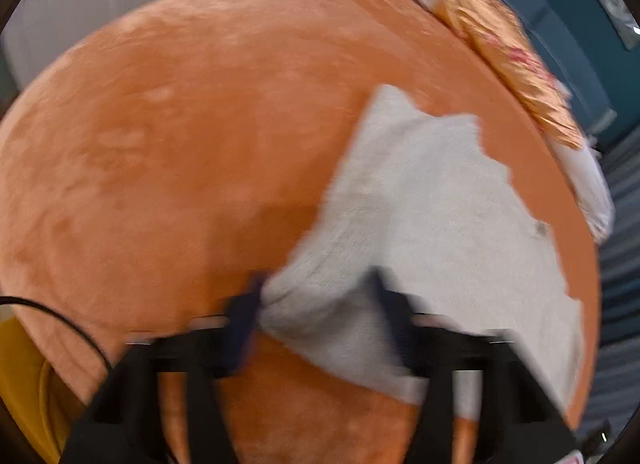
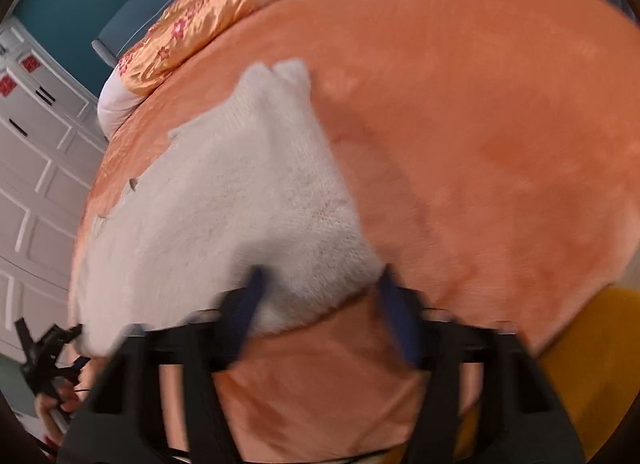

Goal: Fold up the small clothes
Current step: 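Pinch the folded sweater edge with the right tool, adjust, and release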

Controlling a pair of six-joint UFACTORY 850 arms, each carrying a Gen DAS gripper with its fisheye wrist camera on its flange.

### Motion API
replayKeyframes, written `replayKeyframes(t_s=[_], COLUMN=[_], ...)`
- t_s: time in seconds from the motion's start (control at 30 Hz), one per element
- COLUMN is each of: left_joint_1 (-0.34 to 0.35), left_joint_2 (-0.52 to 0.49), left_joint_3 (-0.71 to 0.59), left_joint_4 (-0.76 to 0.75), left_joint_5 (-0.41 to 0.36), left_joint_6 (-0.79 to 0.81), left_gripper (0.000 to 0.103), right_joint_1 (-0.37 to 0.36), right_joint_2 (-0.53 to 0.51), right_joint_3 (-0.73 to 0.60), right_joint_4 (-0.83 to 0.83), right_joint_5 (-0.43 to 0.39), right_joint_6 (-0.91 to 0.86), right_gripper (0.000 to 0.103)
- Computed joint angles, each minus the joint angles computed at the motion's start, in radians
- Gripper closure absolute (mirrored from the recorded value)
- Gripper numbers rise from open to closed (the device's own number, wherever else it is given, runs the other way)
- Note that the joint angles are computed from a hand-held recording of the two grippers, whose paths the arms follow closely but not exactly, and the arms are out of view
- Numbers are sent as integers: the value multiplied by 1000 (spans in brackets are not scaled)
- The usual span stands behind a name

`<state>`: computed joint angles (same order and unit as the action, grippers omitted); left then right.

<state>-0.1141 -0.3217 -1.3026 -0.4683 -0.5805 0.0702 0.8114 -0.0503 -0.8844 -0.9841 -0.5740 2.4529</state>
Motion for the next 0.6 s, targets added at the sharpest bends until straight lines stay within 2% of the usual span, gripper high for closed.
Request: replayKeyframes(t_s=[0.03, 0.1, 0.13, 0.23, 0.3, 0.4, 0.47, 0.5, 0.6], left_joint_1=[0, 9, 22, 52, 63, 84, 74, 68, 29], left_joint_2=[5, 42, 68, 139, 172, 197, 209, 217, 247], left_joint_3=[-5, 10, 22, 72, 112, 191, 221, 227, 217], left_joint_4=[-2, -39, -61, -63, -4, 48, 91, 112, 288], left_joint_5=[-9, -8, -20, -58, -77, -111, -88, -70, -50], left_joint_6=[10, 71, 108, 152, 125, 78, 35, 12, -151], left_gripper=[86, 92, 92, 93, 93, 93, 89, 81, 58], right_joint_1=[10, 38, 60, 105, 115, 97, 73, 66, 89], right_joint_2=[9, 22, 35, 63, 67, 49, 21, 13, 22], right_joint_3=[-7, -33, -48, -71, -72, -56, -60, -63, -87], right_joint_4=[-20, -21, -25, 8, 88, 286, 434, 473, 410], right_joint_5=[-23, -105, -156, -234, -248, -203, -173, -175, -258], right_joint_6=[3, -44, -79, -193, -294, -454, -588, -622, -580], right_gripper=[92, 94, 94, 95, 95, 95, 93, 93, 88])
